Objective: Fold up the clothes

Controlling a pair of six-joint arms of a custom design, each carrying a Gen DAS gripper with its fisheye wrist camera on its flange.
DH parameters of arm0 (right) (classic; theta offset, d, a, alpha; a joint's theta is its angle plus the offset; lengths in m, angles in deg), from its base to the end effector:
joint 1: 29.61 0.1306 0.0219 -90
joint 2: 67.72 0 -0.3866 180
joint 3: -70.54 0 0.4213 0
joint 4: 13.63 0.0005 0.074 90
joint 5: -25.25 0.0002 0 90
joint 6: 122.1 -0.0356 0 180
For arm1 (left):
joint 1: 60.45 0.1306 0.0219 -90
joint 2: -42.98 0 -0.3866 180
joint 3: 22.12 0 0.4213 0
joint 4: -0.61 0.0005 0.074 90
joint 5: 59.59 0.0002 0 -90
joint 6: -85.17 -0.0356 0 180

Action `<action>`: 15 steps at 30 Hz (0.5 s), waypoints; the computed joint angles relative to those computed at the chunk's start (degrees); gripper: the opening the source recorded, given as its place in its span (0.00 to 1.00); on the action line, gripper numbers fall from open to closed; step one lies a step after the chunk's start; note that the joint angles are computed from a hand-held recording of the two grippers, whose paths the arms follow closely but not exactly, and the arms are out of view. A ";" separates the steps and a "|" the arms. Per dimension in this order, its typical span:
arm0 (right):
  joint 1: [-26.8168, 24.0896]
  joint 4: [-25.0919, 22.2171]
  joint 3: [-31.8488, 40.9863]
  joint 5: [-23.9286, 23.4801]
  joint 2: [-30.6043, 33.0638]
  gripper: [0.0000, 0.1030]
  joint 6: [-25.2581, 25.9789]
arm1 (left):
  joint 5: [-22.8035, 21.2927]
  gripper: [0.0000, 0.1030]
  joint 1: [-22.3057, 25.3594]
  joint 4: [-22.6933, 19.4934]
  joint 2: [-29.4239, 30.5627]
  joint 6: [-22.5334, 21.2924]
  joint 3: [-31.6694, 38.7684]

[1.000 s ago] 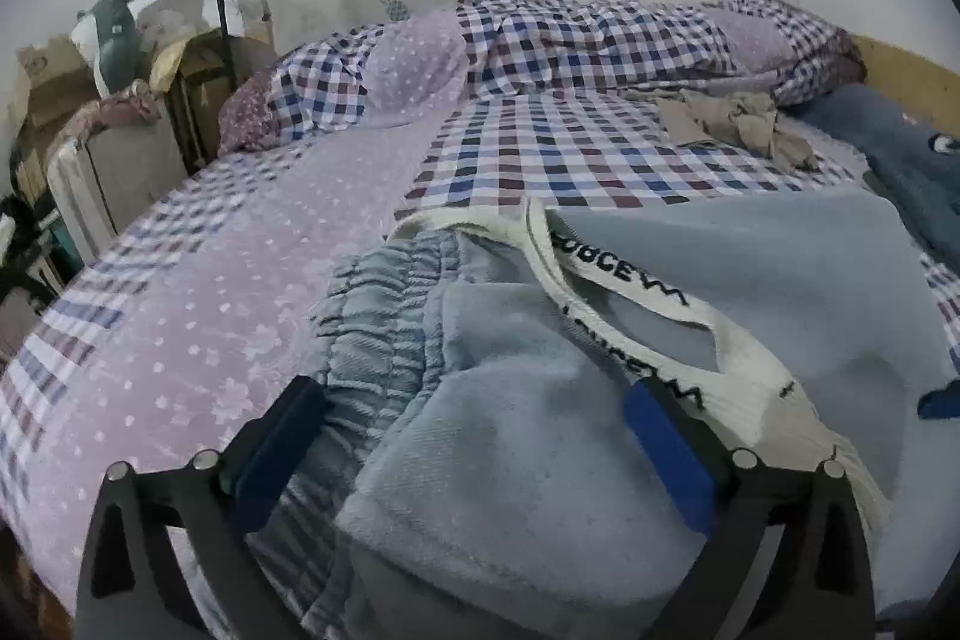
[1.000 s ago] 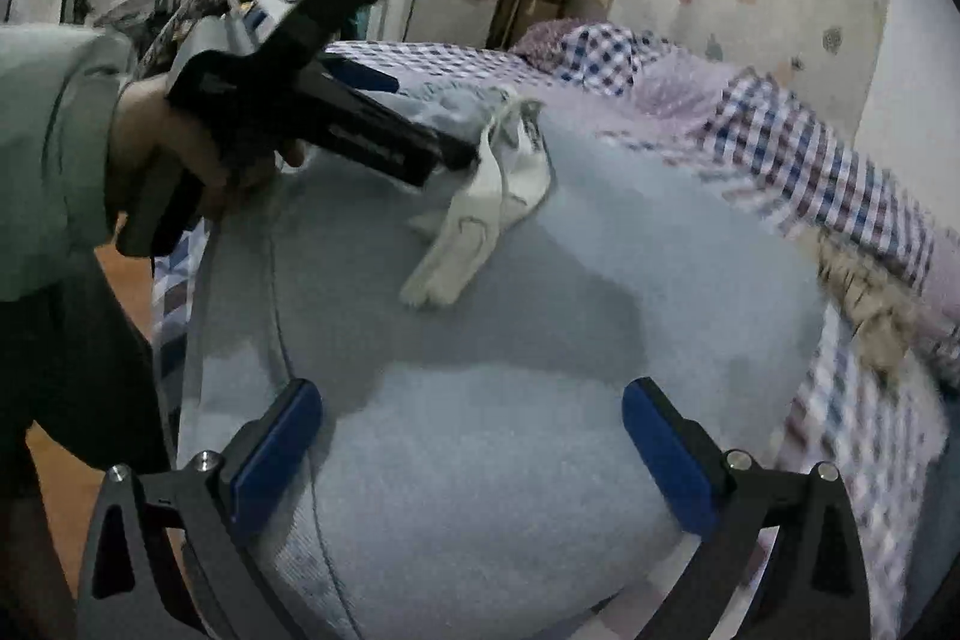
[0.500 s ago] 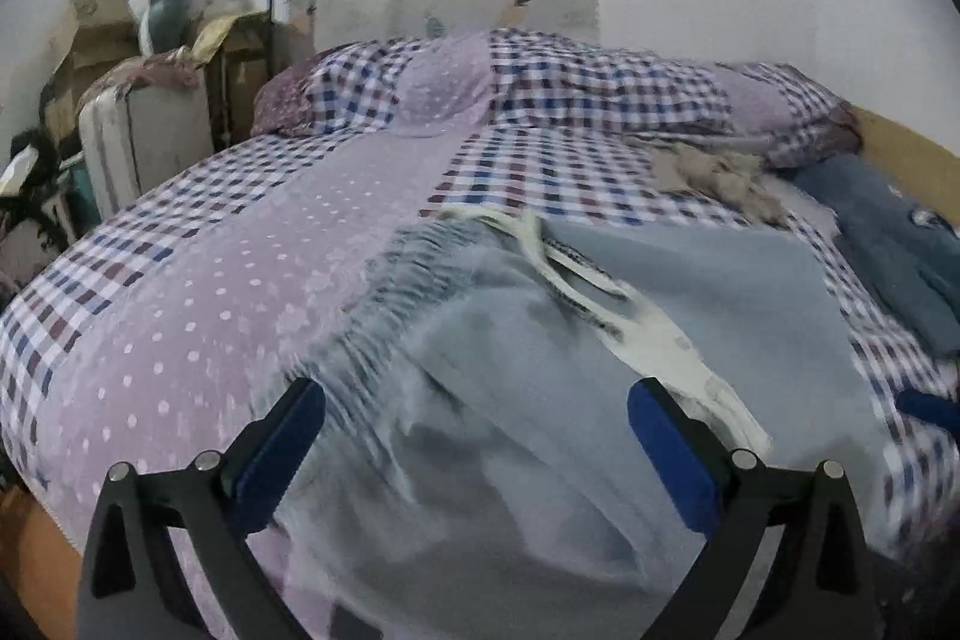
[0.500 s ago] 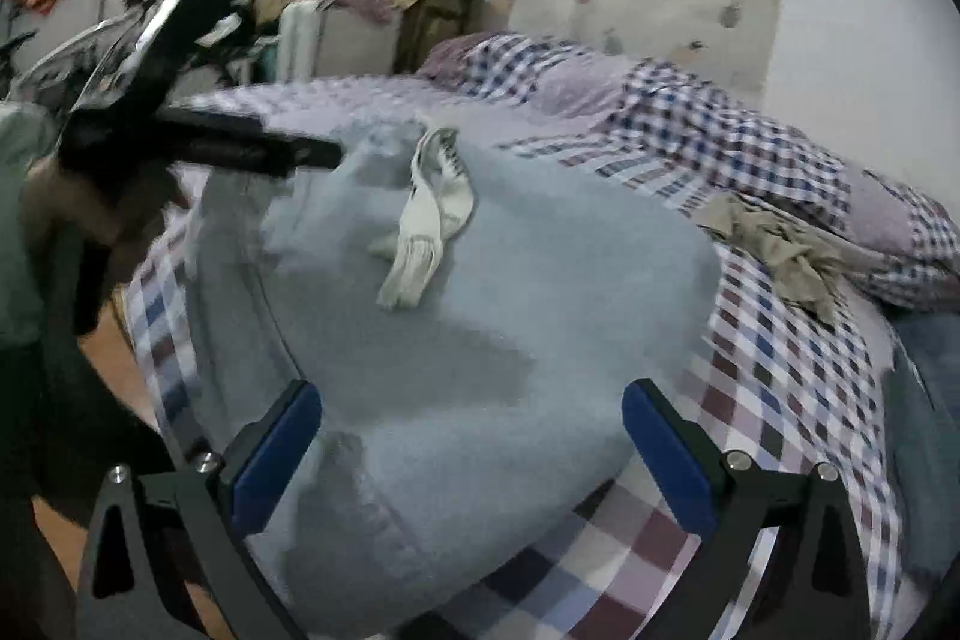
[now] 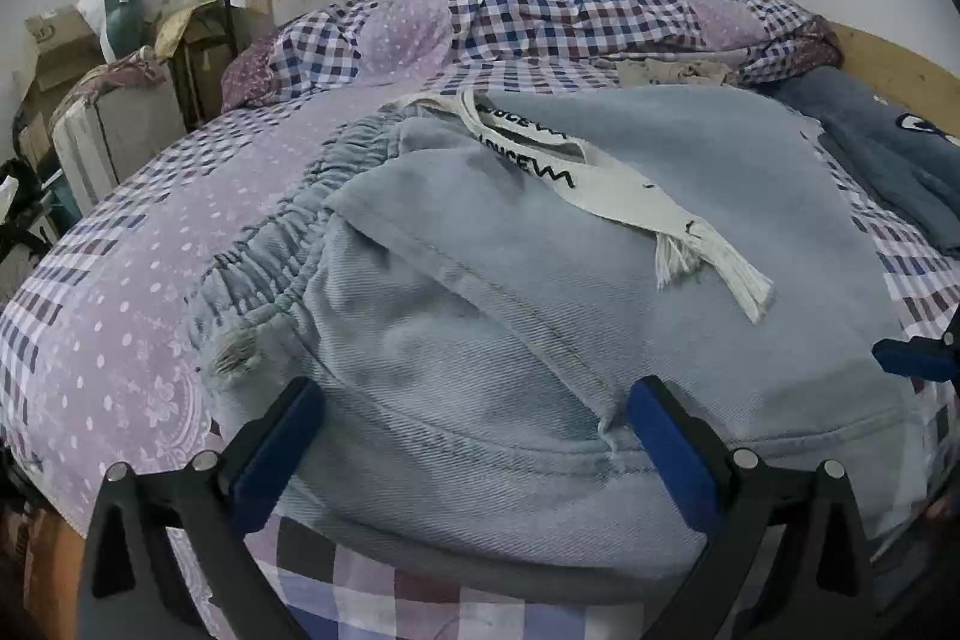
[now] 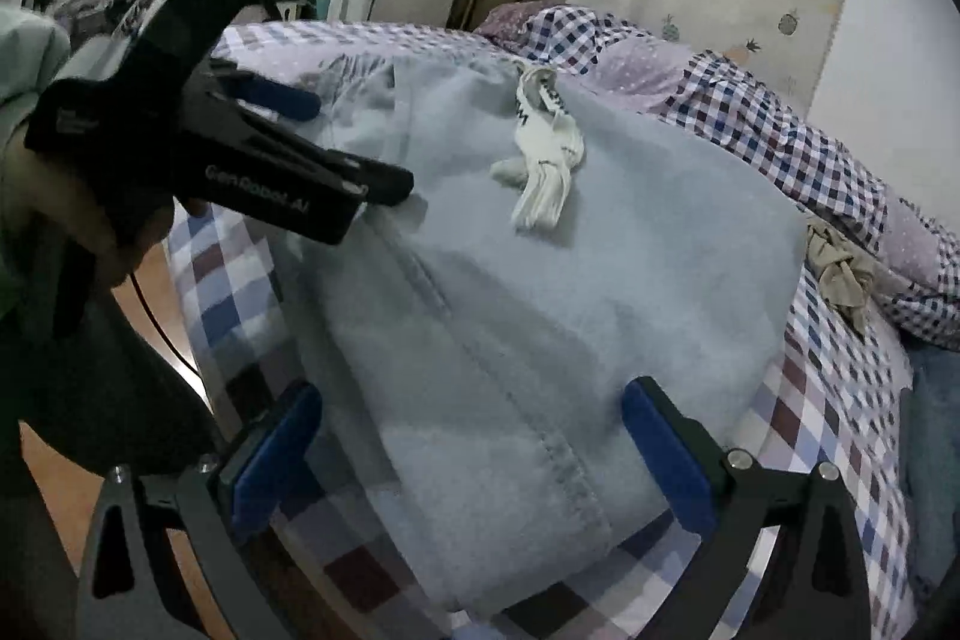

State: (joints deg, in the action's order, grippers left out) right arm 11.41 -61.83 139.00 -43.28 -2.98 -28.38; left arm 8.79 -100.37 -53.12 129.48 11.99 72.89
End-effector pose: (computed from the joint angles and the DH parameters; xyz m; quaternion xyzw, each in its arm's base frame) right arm 0.2757 0.2219 0.4324 -0.2782 0.8652 -0.0412 0.4151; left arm 0.3841 -0.3049 0.5027 0.1118 0.9041 -0.0252 0.4116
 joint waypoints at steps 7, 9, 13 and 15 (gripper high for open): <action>1.78 -2.07 0.94 4.71 1.41 1.00 -0.62 | 2.08 1.00 0.72 -0.72 -0.91 1.41 -0.79; 1.84 -2.42 1.34 4.80 1.33 1.00 -1.57 | 2.73 1.00 0.96 -0.92 -1.51 1.43 -1.04; 1.34 0.05 1.55 2.56 -1.18 1.00 -4.48 | -0.34 1.00 0.28 -0.91 -3.23 1.40 -1.60; 1.46 2.68 1.42 3.40 -2.59 1.00 -5.19 | -2.73 1.00 -0.01 0.27 -4.59 1.52 -2.12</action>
State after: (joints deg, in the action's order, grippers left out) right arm 12.87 -59.15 140.42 -39.88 -5.57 -33.58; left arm 6.06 -100.39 -52.85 124.89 13.51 70.78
